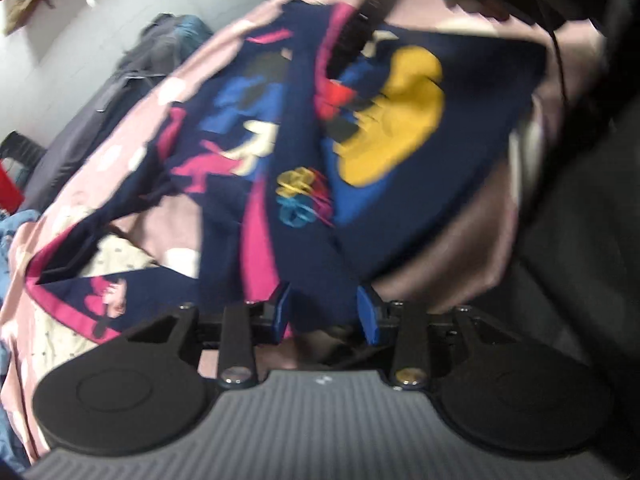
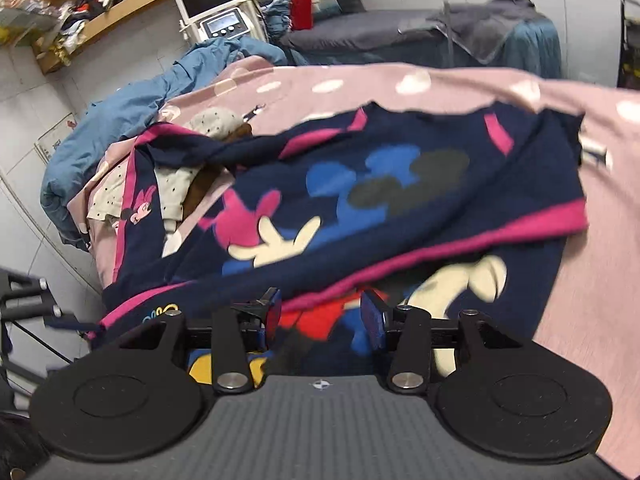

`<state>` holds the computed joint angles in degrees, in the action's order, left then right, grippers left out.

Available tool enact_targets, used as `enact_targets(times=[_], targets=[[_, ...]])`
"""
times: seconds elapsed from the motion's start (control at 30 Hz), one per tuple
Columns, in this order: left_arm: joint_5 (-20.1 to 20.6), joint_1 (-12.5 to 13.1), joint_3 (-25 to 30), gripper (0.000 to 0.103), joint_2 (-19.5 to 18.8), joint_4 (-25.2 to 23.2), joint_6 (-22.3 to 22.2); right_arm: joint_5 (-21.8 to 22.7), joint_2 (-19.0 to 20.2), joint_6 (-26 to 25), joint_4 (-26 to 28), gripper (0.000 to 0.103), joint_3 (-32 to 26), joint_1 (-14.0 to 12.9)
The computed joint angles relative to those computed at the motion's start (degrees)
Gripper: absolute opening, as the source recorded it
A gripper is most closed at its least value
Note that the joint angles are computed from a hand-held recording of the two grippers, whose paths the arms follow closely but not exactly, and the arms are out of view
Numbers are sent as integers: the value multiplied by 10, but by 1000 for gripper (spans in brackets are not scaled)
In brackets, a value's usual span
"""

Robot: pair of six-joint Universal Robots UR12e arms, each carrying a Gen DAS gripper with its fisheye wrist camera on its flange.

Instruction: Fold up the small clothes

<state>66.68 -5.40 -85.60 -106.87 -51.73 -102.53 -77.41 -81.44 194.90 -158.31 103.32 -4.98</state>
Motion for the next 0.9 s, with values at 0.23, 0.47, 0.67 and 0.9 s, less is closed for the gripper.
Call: enact_targets(times=[0.23,0.47,0.67,0.9], targets=[[43,-12,-22,28,-9,74,-15,4,-7,11,-9,82,12,4],[-9,3,32,4,-23,-10,-122,-8,-11,24,-17,88,17,5],[-28,16,82,6,-48,-42,-173,-7,-13,40,-11,88,19,4],[-30,27,119,5,-82,14,-405,-4,-14,45,-4,88,20,6]])
